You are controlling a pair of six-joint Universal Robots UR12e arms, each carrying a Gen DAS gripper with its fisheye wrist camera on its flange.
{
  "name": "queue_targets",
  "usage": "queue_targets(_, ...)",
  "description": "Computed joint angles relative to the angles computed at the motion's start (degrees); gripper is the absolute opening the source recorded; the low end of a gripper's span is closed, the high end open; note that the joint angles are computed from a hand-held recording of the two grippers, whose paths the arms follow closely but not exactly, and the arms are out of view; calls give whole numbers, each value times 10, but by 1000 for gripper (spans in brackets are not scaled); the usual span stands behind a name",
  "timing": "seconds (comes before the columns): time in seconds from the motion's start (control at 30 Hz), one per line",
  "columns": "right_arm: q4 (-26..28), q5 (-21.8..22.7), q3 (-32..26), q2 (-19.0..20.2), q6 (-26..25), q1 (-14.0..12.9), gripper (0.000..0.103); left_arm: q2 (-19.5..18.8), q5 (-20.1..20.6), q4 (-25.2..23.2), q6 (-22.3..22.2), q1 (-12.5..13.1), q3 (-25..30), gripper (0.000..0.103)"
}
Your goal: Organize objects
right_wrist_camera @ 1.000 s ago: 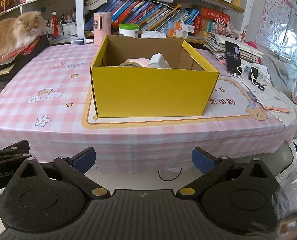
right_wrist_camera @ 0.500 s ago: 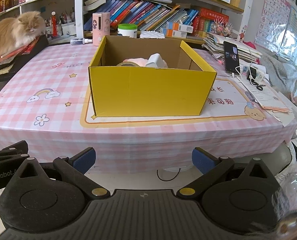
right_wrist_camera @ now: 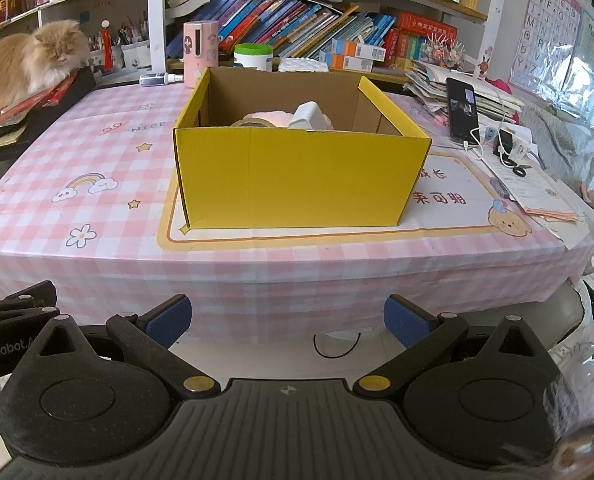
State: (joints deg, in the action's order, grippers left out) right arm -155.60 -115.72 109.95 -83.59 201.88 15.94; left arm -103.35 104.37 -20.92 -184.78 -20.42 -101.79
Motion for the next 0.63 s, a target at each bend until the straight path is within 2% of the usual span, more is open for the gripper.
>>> queue_targets(0.27, -7, 1, 2, -1, -3, -1, 103, 0, 7, 9, 5, -2, 0, 102)
queue_targets(0.63, -8, 6, 2, -2, -6, -4, 103, -2, -7, 3, -12, 0, 2, 102)
